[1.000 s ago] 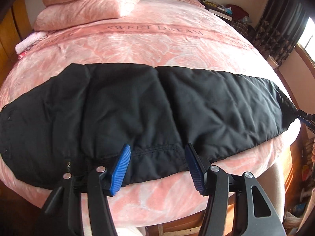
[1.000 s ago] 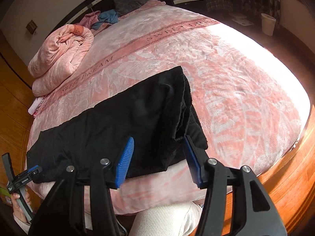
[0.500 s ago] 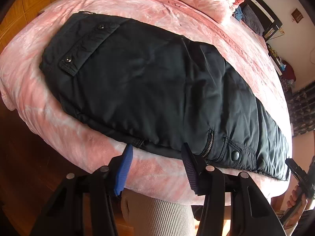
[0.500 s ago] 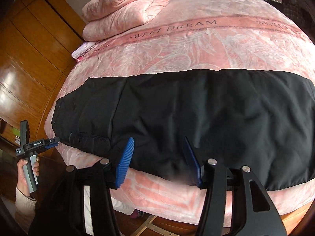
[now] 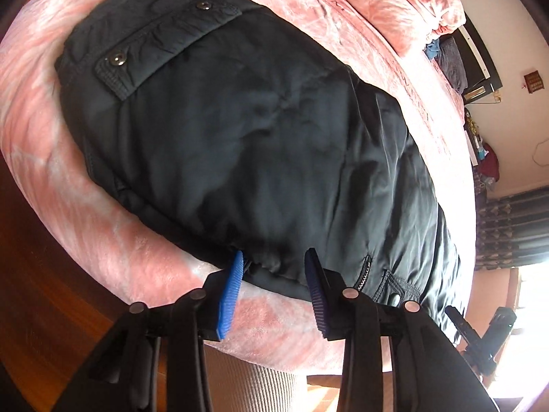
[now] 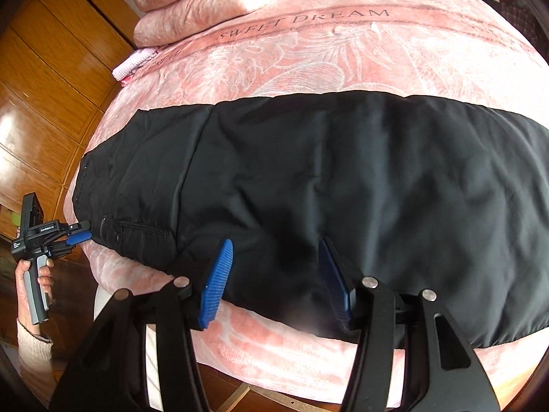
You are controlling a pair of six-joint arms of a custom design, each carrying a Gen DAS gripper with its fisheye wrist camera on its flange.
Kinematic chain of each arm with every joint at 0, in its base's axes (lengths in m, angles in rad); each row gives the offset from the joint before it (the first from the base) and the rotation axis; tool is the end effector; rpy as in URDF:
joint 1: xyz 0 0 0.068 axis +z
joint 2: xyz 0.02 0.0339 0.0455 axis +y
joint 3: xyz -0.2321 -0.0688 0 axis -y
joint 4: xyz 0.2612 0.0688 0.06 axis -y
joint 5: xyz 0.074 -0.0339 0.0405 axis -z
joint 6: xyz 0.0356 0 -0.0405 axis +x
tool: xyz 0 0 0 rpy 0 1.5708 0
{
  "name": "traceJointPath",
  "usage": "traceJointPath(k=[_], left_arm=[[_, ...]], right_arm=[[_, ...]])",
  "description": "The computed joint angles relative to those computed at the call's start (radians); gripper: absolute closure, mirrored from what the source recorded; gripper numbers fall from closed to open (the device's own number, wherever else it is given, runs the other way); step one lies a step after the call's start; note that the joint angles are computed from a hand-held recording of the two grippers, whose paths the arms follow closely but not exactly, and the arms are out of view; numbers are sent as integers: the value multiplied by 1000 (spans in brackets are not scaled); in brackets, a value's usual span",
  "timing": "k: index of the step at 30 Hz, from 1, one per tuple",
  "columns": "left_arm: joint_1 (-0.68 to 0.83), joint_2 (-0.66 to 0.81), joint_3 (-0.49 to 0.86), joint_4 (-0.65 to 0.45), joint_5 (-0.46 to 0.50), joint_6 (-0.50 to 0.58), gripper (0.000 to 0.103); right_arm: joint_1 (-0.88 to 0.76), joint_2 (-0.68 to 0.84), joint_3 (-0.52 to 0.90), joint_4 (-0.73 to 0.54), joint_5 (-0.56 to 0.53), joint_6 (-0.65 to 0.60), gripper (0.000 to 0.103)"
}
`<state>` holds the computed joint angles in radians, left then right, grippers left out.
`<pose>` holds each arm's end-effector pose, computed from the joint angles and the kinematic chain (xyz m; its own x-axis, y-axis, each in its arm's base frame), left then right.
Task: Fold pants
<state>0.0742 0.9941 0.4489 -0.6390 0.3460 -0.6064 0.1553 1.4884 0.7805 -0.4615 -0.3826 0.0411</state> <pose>0.1888 0.0019 0.1244 -0.7919 -0.5965 -0.1308 -0.4789 0.7395 -0.4730 0.2747 0.0565 0.1220 -0.9205 -0.1055 -0.3763 -0.2500 0.8991 0.3594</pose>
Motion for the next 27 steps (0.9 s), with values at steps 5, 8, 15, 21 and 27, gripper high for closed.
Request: traceJointPath(k=[5, 8, 15, 21, 27], left_arm=[[39, 74, -8, 76, 35, -28, 68], [54, 135, 1, 130, 44, -68, 68], [25, -27, -77, 117, -36, -201, 100], [-102, -221, -97, -13, -183, -301, 101], [-152, -138, -104, 33, -244, -299, 101]], right_arm=[[-3, 26, 10, 10, 0, -3, 50], [-3, 18, 3, 15, -6, -1, 50], [-11, 16, -3, 11, -7, -9, 46], [-23, 19, -2, 9, -9, -7, 45], [-24, 36, 2, 14, -8, -7, 44]])
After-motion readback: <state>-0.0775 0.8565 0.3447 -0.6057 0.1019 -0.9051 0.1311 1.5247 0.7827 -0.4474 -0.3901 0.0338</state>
